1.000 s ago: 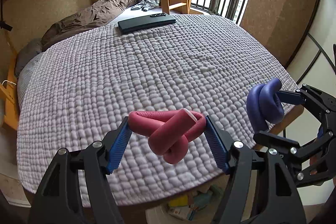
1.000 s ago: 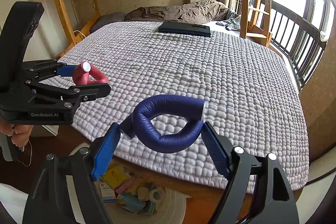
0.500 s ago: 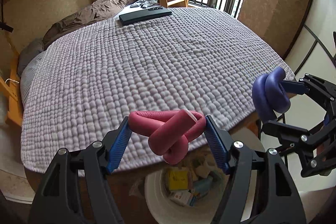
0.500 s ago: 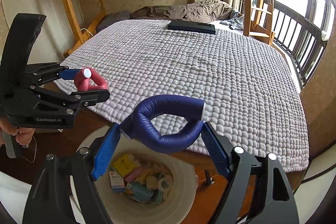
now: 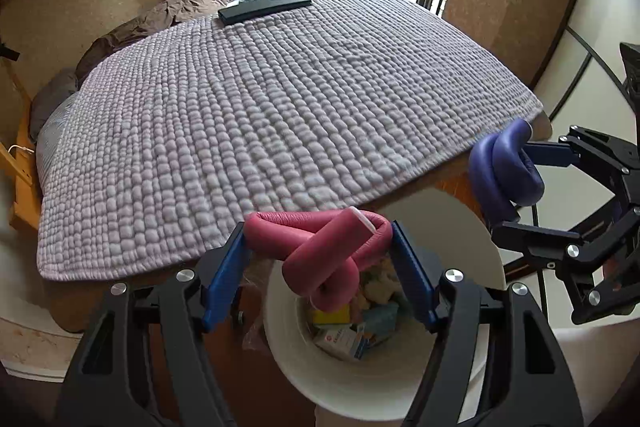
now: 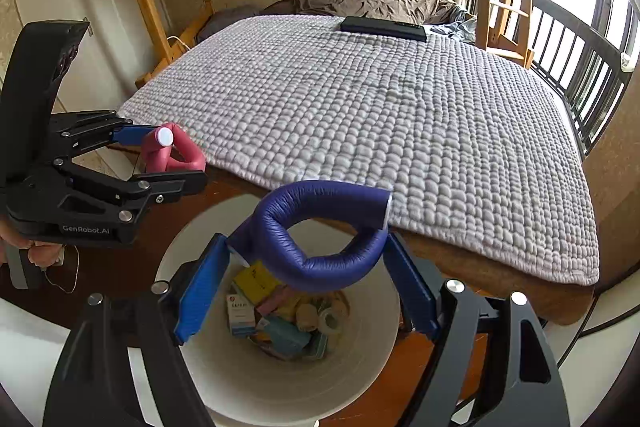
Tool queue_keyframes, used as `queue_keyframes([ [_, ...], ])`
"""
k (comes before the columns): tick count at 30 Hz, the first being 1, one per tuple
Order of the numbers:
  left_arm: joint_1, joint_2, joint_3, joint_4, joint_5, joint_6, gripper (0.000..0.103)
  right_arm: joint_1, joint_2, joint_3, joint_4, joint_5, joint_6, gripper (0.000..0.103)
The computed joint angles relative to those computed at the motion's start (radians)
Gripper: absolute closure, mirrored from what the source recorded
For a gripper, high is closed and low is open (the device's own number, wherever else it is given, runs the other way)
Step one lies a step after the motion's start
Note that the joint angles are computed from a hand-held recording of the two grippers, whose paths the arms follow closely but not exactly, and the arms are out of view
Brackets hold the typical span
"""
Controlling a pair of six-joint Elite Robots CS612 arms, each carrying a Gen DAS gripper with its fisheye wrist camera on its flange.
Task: Collect trash
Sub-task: 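Carry the pink and purple foam pieces over the white bin with both tools, then open both tools to drop the foam pieces into the bin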
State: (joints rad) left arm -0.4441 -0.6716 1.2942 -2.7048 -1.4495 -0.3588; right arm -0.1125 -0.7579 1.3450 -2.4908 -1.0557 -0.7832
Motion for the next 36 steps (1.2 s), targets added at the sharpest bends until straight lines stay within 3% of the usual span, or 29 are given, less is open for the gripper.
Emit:
queue_keyframes([
  [18,-0.019,0.005,0.015,0.073,-0.052,0.026,0.032,-0.005,-0.009,0.034,0.064,-0.044,-0.028,0.025],
  [36,-0.022,0.033,0.001,0.129,-0.055,0.004,0.032,0.006,0.037,-0.009,0.128,-0.081,-0.018,0.025],
])
